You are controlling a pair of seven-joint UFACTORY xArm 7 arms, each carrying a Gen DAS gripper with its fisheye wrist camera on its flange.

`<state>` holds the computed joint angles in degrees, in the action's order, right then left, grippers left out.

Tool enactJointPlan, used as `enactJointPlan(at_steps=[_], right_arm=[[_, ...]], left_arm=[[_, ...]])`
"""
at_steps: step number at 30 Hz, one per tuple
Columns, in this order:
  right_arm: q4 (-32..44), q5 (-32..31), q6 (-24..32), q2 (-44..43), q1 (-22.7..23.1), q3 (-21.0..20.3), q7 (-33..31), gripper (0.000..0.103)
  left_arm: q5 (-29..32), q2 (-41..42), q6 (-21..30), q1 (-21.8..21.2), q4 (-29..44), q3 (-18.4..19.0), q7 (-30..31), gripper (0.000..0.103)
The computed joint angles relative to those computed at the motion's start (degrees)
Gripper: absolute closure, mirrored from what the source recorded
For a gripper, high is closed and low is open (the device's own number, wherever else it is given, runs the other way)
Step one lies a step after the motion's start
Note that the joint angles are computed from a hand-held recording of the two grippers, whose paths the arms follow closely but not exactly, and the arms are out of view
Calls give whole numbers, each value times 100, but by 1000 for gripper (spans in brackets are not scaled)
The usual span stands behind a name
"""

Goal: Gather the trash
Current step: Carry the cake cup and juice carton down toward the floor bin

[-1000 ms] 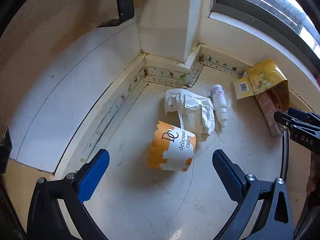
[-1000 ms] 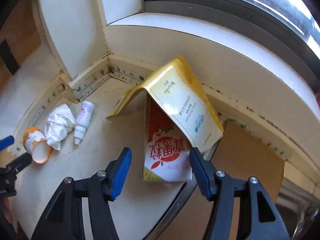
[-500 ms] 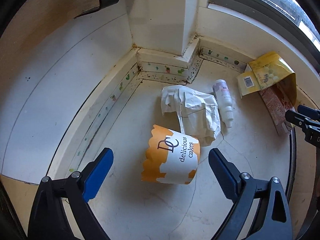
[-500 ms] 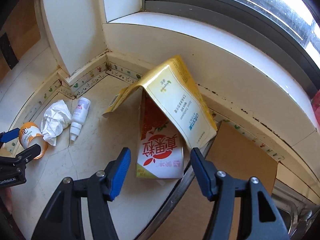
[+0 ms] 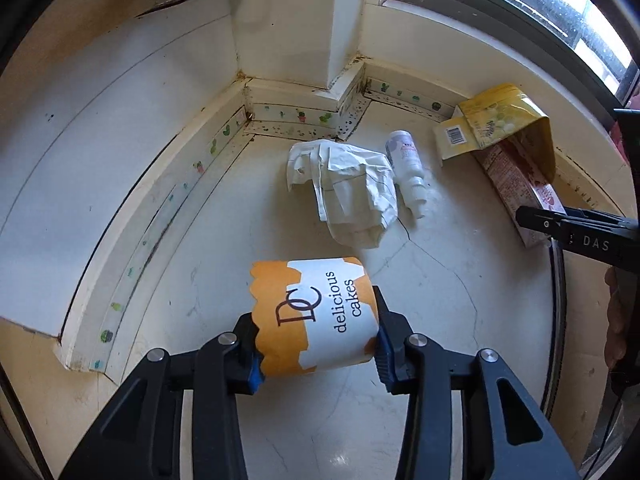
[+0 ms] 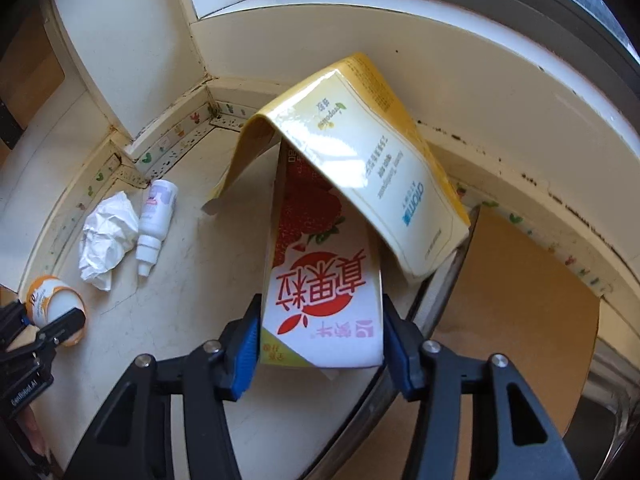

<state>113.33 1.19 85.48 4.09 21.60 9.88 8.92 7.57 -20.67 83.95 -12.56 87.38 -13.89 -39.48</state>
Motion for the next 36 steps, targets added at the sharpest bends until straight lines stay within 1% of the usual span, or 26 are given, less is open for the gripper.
enactJointPlan(at_steps=[2, 4, 9, 12, 16, 17, 21, 25, 28, 32, 35, 36], right_arm=[[-78, 242, 169, -179, -35, -7, 27, 50], [-229, 532, 341, -413, -83, -15, 67, 50], [-926, 1153, 577, -1286, -172, -33, 120, 50], [-1280, 1464, 731, -1848, -169, -33, 184, 50], [-1440, 1672, 1015, -2471, -159, -12, 361, 50], [-1431, 1706, 1066, -2602, -155, 14, 439, 51], [-1107, 1719, 1334, -2979, -138, 213, 903, 51], [-684, 1699, 1598, -3290, -92, 565, 1390, 51], [-268, 1703, 1916, -3476, -76, 892, 1803, 51], [90, 1898, 2265, -3718, -82, 1341, 2404, 51], [209, 2248, 2453, -3939, -69, 1572, 2926, 50], [139, 2465, 2473, -4043, -28, 1587, 3163, 50]], left_arm=[[-138, -166, -32, -48, -64, -15, -96, 63], [-219, -344, 57, -93, -82, -90, -174, 63], [-487, -779, 494, -222, -37, -308, -317, 63], [-723, -1082, 751, -277, 3, -461, -530, 63], [-1038, -1447, 1027, -291, 186, -639, -839, 63], [-1052, -1533, 1052, -281, 214, -693, -856, 63], [-1307, -1830, 1404, -269, 593, -899, -995, 63], [-1508, -2095, 1888, -181, 1115, -1127, -1013, 63], [-1718, -2348, 2296, -39, 1470, -1249, -1064, 63], [-2079, -2595, 2911, 181, 2065, -1334, -1208, 63], [-2359, -2797, 3330, 315, 2417, -1327, -1281, 63], [-2472, -2869, 3464, 355, 2500, -1307, -1326, 63]])
